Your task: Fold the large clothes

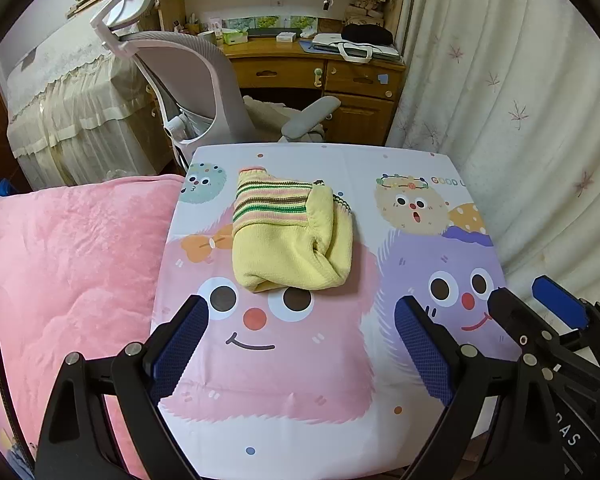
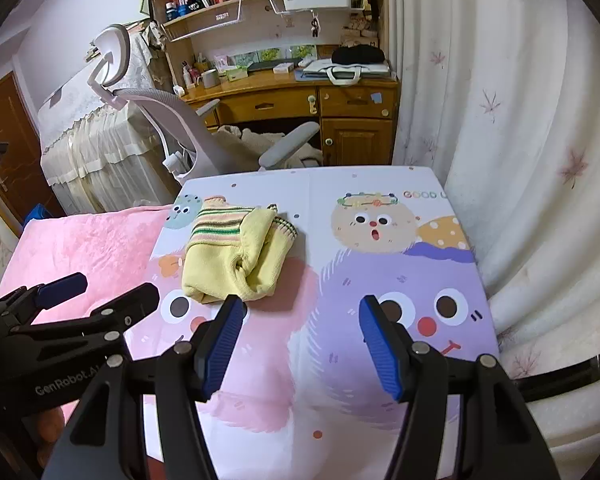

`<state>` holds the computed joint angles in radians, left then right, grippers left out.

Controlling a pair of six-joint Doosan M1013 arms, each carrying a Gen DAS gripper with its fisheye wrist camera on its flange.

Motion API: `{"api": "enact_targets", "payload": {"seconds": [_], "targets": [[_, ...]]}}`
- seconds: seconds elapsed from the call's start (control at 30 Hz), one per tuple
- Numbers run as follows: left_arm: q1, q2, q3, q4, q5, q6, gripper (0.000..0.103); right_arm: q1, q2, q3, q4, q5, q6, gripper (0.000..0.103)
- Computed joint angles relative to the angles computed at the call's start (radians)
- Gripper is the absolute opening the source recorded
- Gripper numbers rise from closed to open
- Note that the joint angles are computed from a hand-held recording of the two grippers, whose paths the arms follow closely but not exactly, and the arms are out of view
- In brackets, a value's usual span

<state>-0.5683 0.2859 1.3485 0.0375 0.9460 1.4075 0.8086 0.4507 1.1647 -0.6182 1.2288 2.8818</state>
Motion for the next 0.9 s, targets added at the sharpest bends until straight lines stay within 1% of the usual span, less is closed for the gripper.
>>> {"api": "enact_targets", "payload": {"seconds": [0.37,0.9], "targets": [[-0.019,-0.011,0.009,0.056,0.013,-0.069,0.094,0.0,-0.014,0.017,0.002,-0.011,-0.037,0.061],[-0.034,-0.01,0.008,0.082,0.023,-0.085,0.094,-0.005,-0.021,0.029,0.012,-0.02,-0.039,0.061]]}}
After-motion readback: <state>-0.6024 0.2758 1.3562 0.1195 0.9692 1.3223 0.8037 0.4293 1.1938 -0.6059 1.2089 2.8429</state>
